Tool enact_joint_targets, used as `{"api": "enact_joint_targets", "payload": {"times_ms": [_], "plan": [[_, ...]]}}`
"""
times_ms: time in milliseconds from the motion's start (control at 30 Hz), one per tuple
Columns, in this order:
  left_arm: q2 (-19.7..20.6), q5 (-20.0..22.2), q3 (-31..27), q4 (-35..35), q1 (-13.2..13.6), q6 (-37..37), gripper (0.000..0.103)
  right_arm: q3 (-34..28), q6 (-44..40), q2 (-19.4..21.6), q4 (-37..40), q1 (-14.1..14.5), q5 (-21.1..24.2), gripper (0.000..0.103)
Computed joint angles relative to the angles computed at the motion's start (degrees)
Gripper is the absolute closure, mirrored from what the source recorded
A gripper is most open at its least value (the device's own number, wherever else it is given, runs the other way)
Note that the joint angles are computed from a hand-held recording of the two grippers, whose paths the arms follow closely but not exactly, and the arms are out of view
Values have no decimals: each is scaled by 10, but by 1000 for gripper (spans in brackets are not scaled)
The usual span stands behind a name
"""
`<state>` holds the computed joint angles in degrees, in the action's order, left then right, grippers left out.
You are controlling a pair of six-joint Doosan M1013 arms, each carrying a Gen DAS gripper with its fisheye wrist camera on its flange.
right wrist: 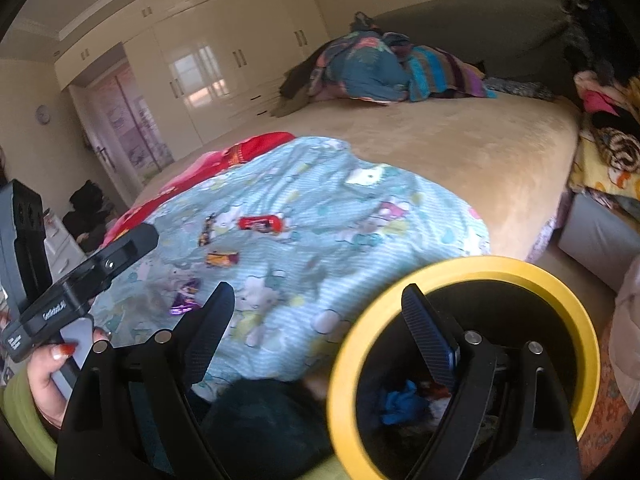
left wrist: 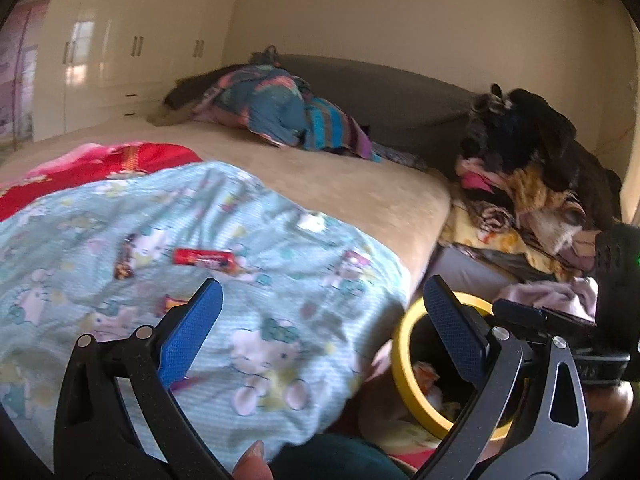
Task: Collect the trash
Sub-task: 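Move both open tools back over the remaining wrappers on the blanket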
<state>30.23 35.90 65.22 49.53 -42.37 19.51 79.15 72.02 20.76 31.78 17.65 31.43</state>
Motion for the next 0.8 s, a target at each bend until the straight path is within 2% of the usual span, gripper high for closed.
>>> {"api": "enact_joint_targets", "payload": {"times_ms": [233,467,800], "plan": [[-18,14,24,44,4,-64,11,-21,-27,13,16,17,10,20],[-34,30,45,59,11,-98,11,-41,-45,28,18,33,16,20],[-55,52,75,37,27,-94,11,-90,-50,65,6,54,26,19]]}}
